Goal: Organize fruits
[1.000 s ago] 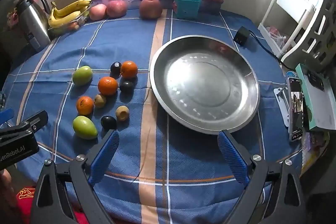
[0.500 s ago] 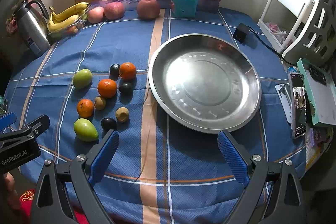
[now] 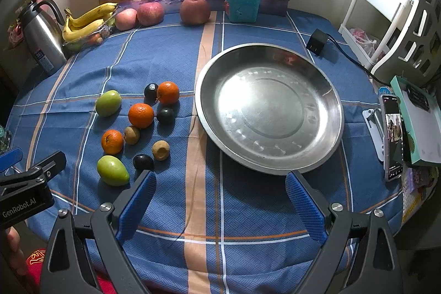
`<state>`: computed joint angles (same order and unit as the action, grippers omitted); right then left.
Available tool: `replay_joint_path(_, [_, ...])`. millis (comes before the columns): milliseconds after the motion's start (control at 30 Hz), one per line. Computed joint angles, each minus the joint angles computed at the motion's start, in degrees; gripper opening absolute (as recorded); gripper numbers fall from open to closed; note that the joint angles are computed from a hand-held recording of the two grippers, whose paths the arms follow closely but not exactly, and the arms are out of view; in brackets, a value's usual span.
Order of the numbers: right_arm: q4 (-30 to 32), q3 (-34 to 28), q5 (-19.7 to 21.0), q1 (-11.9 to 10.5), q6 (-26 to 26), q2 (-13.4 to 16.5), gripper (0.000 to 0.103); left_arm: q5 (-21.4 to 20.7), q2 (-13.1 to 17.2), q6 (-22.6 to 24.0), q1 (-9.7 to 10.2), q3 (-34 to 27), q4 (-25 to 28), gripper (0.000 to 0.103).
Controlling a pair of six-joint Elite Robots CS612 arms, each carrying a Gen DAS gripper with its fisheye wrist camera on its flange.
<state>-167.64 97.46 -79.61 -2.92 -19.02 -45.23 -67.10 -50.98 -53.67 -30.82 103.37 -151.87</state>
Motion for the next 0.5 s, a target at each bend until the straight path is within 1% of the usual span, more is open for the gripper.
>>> replay_joint_path(500, [0.1,0.0,0.0,0.0,-0.1,0.0,0.095,-0.2,0.2,0.2,-0.09,-0.1,-0.2,0.103])
